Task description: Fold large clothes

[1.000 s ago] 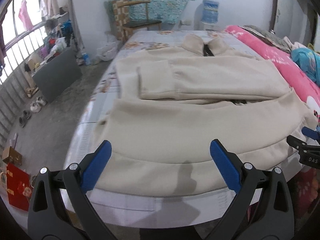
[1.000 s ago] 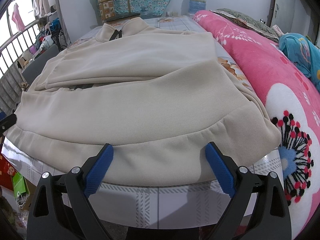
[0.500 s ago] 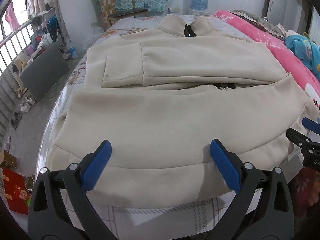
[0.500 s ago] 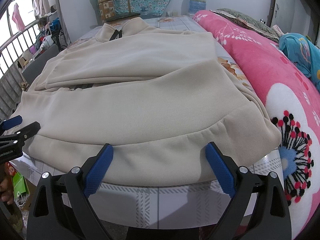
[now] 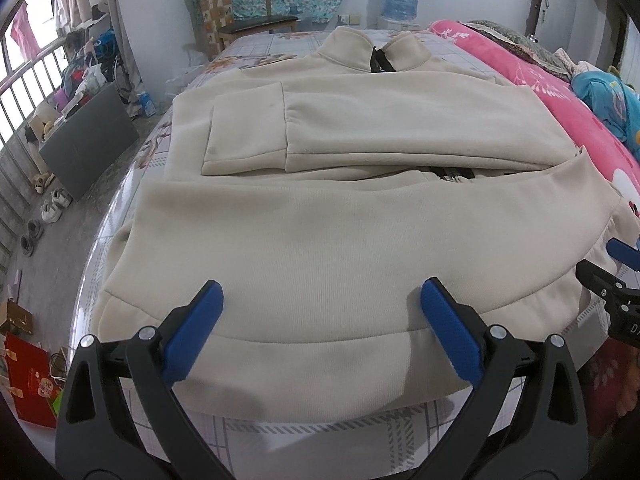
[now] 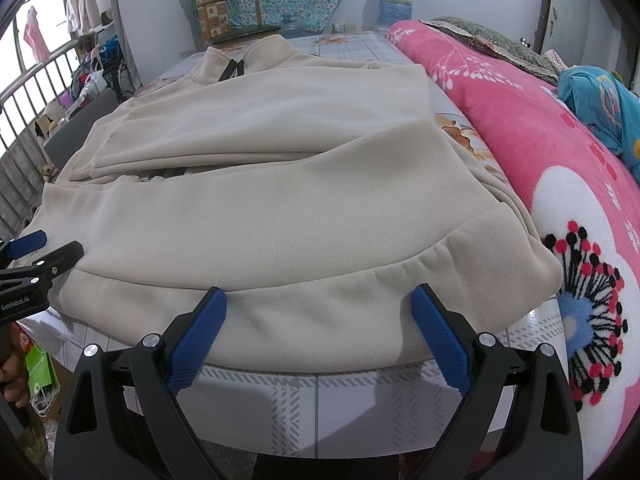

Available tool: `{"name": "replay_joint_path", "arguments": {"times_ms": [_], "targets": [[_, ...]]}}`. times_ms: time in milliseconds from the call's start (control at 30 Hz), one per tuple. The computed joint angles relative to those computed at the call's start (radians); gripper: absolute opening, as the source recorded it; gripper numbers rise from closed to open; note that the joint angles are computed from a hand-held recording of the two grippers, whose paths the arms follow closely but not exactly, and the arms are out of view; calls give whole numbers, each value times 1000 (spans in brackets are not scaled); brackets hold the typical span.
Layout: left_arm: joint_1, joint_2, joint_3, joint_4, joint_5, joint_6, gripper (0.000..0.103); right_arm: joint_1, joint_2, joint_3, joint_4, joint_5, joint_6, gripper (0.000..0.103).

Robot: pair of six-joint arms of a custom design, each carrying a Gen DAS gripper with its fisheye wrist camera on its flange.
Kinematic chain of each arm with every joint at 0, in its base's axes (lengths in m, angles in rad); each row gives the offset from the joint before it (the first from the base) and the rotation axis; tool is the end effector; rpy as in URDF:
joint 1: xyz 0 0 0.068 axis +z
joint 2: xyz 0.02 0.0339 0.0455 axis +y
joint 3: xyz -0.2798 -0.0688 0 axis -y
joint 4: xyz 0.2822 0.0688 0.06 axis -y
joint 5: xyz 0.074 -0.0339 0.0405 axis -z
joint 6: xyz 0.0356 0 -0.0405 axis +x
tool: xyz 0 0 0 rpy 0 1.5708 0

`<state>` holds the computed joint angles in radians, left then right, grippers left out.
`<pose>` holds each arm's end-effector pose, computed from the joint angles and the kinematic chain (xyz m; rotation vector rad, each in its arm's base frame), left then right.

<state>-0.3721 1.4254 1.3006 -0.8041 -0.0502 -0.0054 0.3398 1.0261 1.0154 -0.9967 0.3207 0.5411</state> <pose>0.3104 -0.1192 0.3270 0.4354 2.4623 -0.0943 0.2068 0.0612 0.3187 0.3677 2.4758 -0.0573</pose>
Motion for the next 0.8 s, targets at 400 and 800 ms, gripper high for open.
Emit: {"name": "replay_joint_path", "arguments": {"times_ms": [400, 800], "targets": [[2, 1, 3, 0, 0, -1, 96, -2, -1, -1, 1, -1, -3, 91], [-11, 14, 20, -15, -22, -26, 96, -11, -3, -4, 1, -15, -19, 92]]}}
